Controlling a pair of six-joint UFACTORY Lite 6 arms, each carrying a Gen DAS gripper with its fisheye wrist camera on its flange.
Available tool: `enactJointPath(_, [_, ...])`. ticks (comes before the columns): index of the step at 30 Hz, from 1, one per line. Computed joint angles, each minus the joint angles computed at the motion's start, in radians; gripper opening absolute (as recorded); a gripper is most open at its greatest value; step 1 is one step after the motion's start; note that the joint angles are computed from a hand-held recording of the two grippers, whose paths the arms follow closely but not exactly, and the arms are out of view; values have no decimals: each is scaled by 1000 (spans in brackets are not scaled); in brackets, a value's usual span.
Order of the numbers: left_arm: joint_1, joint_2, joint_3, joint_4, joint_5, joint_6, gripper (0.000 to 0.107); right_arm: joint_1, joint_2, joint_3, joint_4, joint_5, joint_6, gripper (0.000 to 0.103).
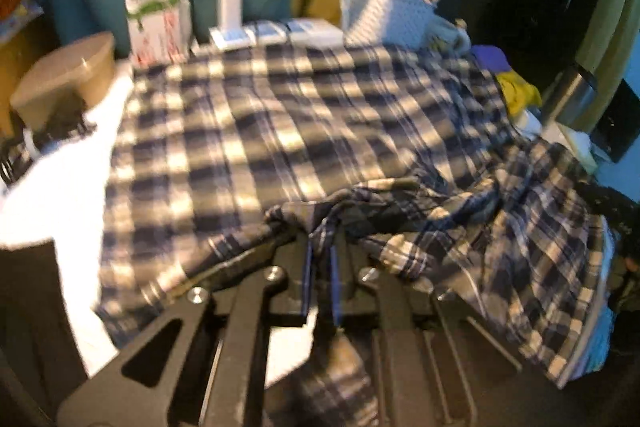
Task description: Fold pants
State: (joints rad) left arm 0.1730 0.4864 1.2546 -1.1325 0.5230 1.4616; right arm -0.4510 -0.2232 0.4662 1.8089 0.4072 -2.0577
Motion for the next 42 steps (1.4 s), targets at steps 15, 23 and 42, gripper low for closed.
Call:
enactJointPath(15, [158,-77,18,91,40,-75,45,-11,122,16,174,-15,-136,21])
enactJointPath(23, [439,-309,-311,134,224,-7,56,-44,7,-24,8,-6,-47,34])
enactJointPath(42, [804,-632,-826,284,366,351,64,-286,-106,-113,-255,140,25,53])
